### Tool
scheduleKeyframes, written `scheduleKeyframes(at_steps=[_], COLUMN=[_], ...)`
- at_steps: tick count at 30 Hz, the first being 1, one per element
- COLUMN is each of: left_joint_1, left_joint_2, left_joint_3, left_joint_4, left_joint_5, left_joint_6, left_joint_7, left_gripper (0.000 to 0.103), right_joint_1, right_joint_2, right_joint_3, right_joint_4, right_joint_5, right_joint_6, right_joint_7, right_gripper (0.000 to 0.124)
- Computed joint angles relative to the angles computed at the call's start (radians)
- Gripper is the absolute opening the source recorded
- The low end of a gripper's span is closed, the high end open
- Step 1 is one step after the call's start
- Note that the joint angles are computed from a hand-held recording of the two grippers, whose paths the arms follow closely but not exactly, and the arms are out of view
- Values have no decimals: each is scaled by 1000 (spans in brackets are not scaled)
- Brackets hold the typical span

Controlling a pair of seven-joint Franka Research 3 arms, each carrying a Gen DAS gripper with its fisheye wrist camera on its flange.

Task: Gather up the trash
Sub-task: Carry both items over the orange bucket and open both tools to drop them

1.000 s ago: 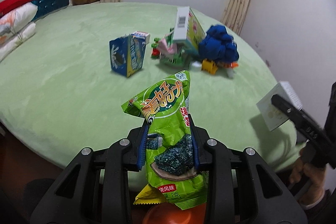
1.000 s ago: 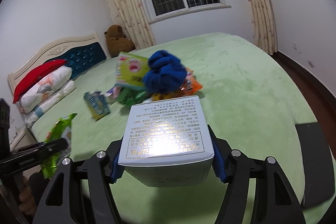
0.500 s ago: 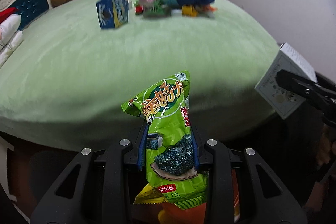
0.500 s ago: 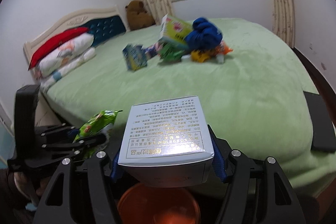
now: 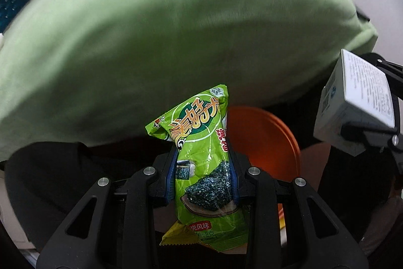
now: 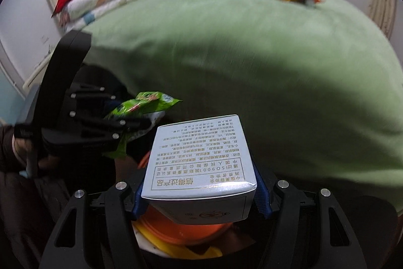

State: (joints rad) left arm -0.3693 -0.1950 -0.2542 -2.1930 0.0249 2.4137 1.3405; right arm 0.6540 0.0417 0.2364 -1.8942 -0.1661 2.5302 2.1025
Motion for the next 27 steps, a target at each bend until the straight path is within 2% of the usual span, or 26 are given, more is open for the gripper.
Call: scheduleKeyframes(at_steps=[5, 10, 15, 17, 18, 19, 21, 27], left_joint_1=[0, 12, 23, 28, 33, 33, 35, 52], left_joint_2=[63, 130, 177, 209, 249, 268, 278, 262], left_joint_3=[7, 2, -10, -12, -10, -14, -20, -20], left_joint_4=[37, 77, 107, 137, 188, 208, 216, 202], left_joint_5=[-57, -97, -109, -124, -111, -90, -69, -89], left_joint_6=[-73, -155, -206, -242, -277, -303, -314, -301], left_joint_7=[48, 84, 102, 114, 113, 97, 82, 81], left_gripper=[31, 31, 31, 36, 43, 56, 66, 70], right_joint_1=[-3, -1, 3, 6, 8, 16, 22, 36], right_joint_2=[54, 128, 195, 221, 240, 249, 258, 229], right_joint_3=[1, -1, -9, -13, -16, -23, -28, -40], right_joint_4=[23, 85, 158, 192, 219, 231, 241, 219], right_joint_5=[113, 216, 284, 296, 299, 284, 279, 252], right_joint_6=[-20, -105, -194, -235, -272, -290, -308, -301], right_joint_7=[-113, -245, -322, -337, -342, -334, -335, -304], right_gripper=[65, 65, 65, 68, 72, 80, 81, 81])
